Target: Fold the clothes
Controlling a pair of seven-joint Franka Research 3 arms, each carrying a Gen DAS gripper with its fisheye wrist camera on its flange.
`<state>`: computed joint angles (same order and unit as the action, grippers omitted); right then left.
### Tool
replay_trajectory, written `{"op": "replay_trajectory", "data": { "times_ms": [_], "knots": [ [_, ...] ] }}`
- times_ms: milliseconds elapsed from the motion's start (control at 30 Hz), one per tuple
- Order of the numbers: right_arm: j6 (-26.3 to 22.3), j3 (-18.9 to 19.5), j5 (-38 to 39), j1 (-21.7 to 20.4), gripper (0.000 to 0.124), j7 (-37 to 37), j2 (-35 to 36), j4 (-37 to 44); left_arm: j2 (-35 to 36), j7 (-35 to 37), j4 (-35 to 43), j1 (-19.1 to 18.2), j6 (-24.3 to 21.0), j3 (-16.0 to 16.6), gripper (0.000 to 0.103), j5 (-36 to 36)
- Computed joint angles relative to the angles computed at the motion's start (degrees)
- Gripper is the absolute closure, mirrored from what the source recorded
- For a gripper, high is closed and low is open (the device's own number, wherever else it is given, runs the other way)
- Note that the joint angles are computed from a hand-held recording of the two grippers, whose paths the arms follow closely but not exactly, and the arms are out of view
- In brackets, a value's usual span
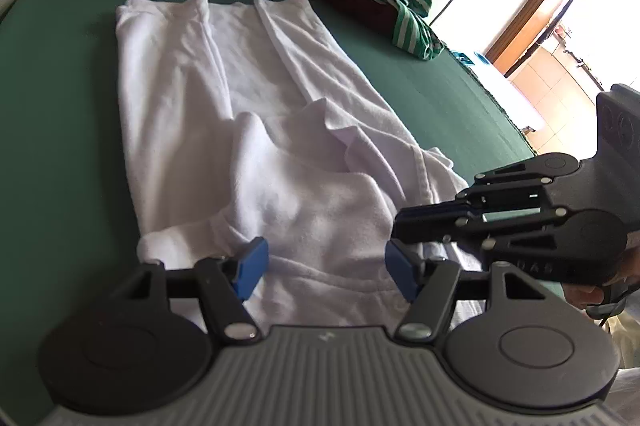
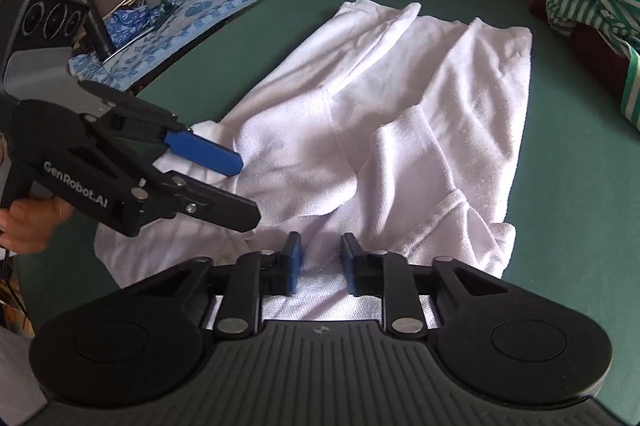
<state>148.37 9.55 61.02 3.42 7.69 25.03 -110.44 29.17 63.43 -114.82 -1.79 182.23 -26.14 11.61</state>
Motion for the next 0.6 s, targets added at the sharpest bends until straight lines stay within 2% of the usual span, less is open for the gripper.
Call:
{"op": "replay_trajectory", "data": {
  "times_ms": [100,167,233,367,567,600],
  "knots": [
    [-6.4,0.7,6.4,-3.7,0.121,-0.5,-0.3,0.9,1.9,0.7,-0.6,5.8,2.1,-5.7,0.032,-0.7],
    [-10.9,-0.2,8.7,-5.0,0.121,1.8,-0.3,1.6,3.9,-0.1,-1.3,10.5,4.3,-10.2,0.031,-0.3],
    [-15.6,-1.3,10.2,-6.2,0.121,6.2,0.6,2.7,4.9,-1.5,-1.7,12.7,5.4,-12.1,0.031,0.9],
    [-21.3,-1.8,15.0,-7.9,0.121,13.2,3.1,4.0,4.6,-3.3,-1.4,12.6,4.5,-11.6,0.031,3.8],
    [-31.9,-1.0,26.7,-13.2,0.121,28.7,8.8,4.8,4.6,-4.2,-1.0,12.4,3.6,-11.4,0.027,5.8],
    [-31.8,-1.2,27.0,-13.2,0.121,30.6,9.1,4.7,4.3,-4.2,-0.9,12.0,3.3,-11.0,0.026,6.0]
  ]
}}
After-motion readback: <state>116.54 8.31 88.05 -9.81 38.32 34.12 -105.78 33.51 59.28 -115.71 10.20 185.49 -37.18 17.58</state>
